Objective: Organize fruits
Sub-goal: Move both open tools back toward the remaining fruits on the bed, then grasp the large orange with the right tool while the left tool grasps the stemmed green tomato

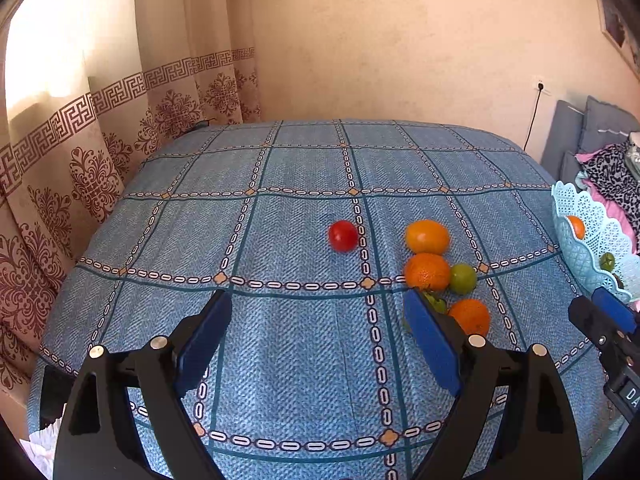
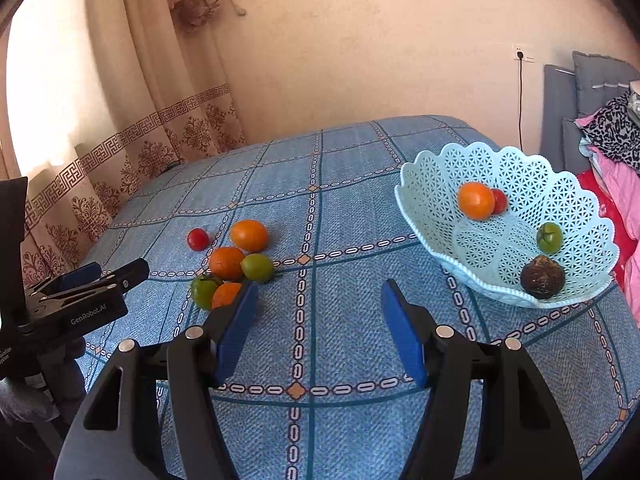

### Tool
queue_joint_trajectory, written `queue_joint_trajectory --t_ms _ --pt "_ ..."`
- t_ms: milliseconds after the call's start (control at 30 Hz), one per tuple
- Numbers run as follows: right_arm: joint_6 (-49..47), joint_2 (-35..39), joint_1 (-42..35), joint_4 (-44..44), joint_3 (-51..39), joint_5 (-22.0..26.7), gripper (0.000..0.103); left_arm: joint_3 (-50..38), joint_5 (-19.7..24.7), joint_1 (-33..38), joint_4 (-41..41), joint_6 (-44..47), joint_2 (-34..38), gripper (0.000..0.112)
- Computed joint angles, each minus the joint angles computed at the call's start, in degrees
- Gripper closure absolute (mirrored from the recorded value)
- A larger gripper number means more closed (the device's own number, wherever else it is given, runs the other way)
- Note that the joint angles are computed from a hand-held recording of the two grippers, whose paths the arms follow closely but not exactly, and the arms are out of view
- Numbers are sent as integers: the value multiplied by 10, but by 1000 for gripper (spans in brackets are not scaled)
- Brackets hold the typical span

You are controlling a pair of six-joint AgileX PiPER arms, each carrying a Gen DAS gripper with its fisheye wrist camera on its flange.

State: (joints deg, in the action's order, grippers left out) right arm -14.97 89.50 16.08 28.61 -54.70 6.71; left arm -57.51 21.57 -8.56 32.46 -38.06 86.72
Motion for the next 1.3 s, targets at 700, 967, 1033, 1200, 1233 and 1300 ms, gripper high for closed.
queue_joint_trajectory --t_ms 700,967,1033,1200,1233,1300 --pt "6 138 54 -12 -138 102 37 31 -47 69 -86 102 1 22" --pt "-40 168 48 33 -177 129 48 23 -46 73 -98 116 13 22" --pt "-66 172 45 57 -183 137 56 19 -44 73 -98 116 17 22" --pt "-62 164 44 47 -173 135 65 14 -38 58 -73 90 28 22" --pt "-63 159 42 47 -166 131 65 12 -37 55 -74 90 30 22" --pt "-54 144 38 30 -145 117 65 8 -35 46 -69 86 34 22"
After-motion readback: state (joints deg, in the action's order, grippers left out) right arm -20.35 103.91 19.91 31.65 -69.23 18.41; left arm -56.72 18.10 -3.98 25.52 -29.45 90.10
